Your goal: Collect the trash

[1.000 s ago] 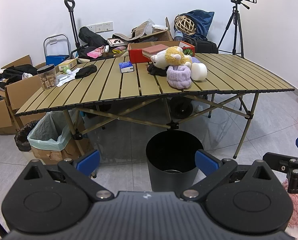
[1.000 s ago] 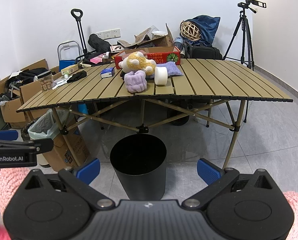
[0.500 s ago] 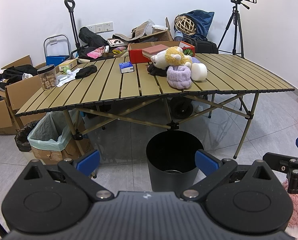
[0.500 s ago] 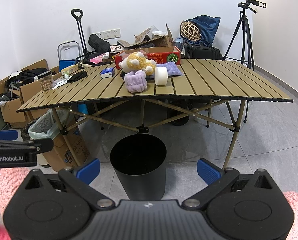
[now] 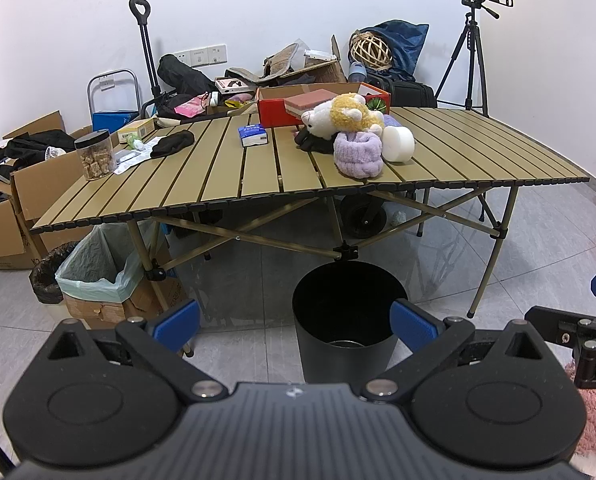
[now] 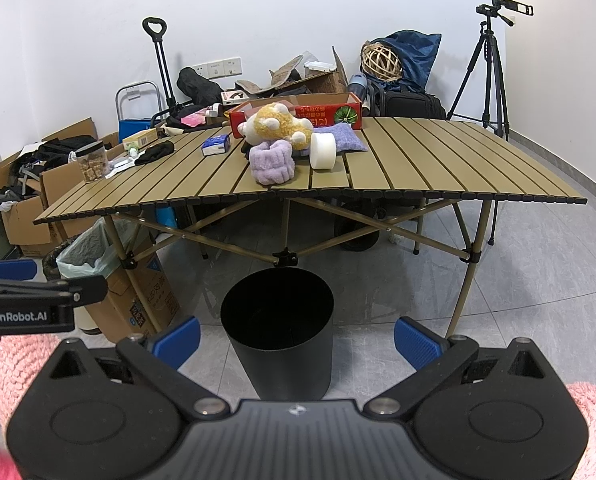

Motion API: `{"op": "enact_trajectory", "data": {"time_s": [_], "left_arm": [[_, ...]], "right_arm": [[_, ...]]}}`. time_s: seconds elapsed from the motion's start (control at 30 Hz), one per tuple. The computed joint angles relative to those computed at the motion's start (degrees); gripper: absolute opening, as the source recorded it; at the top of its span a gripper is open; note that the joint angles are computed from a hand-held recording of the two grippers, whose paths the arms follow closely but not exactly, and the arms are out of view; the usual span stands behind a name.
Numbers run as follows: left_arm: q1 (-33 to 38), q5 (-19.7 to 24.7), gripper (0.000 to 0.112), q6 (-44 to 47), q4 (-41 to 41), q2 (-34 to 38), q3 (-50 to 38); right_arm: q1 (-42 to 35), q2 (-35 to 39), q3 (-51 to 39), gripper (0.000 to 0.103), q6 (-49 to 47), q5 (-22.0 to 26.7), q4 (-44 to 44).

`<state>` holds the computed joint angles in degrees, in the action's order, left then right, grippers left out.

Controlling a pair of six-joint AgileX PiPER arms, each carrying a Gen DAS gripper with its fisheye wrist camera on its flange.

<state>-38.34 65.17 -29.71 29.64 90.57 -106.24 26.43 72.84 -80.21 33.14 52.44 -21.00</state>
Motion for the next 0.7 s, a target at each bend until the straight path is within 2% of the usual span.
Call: {"op": "enact_trajectory", "data": {"time_s": [0.2, 0.33, 0.7], "left_arm": [[0.3, -0.8, 0.103, -0.3, 0.2, -0.2, 0.8], [0.6, -0.5, 0.103, 0.7, 0.2, 0.2, -0.7], [2.1, -1.1, 0.103, 1.7, 0.6, 4.8, -5.8]], "right_arm": [[0.7, -0.2, 1.1, 0.103, 1.2, -0.9, -1.2], [-0.3, 0.4, -1.2, 0.103, -0.9, -0.2, 0.4], [-3.7, 3.7, -1.6, 0.103, -3.0, -6.0, 2.1]]}}
